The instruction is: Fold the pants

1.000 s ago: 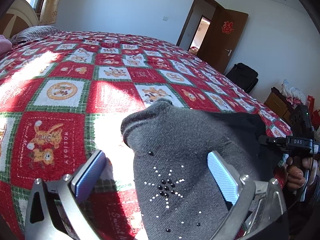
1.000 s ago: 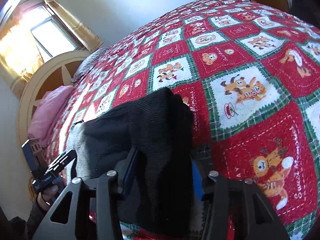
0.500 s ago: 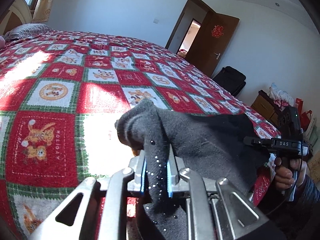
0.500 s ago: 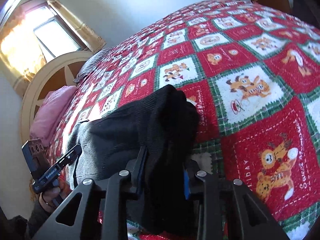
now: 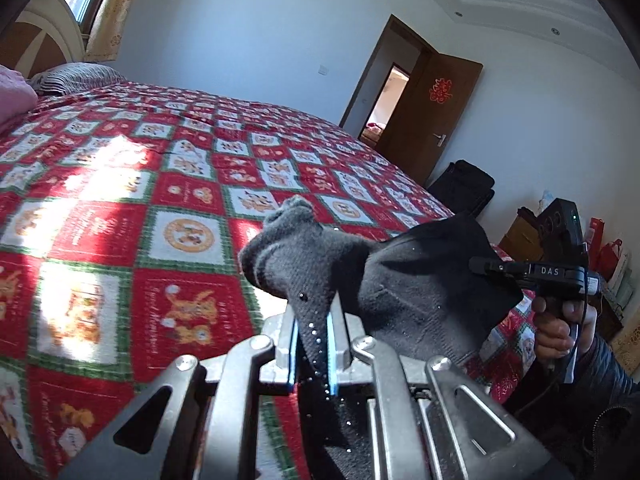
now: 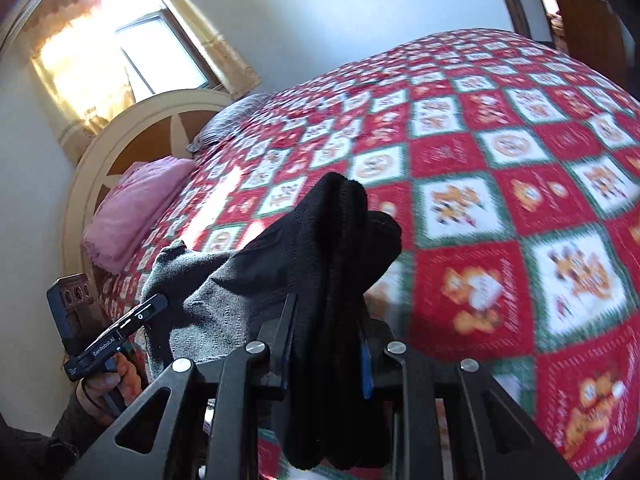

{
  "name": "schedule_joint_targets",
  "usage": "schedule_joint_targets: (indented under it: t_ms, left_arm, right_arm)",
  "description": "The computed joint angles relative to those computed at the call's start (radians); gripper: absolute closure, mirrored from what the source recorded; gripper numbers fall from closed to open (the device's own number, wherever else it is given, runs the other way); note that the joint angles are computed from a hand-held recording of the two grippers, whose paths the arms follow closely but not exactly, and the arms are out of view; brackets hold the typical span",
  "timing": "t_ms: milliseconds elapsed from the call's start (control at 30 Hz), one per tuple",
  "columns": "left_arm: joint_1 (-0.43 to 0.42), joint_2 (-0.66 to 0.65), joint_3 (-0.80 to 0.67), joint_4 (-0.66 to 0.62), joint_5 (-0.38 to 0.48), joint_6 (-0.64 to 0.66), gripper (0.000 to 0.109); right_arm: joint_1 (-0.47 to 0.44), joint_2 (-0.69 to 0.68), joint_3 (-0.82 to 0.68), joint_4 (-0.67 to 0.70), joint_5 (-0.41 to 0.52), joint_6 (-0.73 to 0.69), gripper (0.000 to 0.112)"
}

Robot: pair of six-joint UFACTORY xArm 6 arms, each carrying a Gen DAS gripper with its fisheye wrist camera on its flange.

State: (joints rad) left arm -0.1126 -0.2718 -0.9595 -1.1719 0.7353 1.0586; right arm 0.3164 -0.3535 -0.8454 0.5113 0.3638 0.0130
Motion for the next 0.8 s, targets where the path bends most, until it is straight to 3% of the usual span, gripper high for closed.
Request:
schedule_joint_targets:
  t_ms: [200, 467, 800]
  left_arm:
    - [0.127, 0.007, -0.025, 0.012, -0.03, -0.001, 0.097]
    - [0.21, 0.05, -0.02, 0.044, -0.151, -0.018, 0.097]
    - [0.238, 0.133, -0.024, 0.048, -0.186, -0.011, 0.094]
  right_arm:
    - [0.082, 0.296, -0.321, 0.111, 0.036, -0.125, 0.087]
    - [0.176, 0.622, -0.681, 0.116, 0.091, -0.121, 0.087]
    - [0.19, 0.75, -0.802, -0.004, 0.129, -0.028, 0.087]
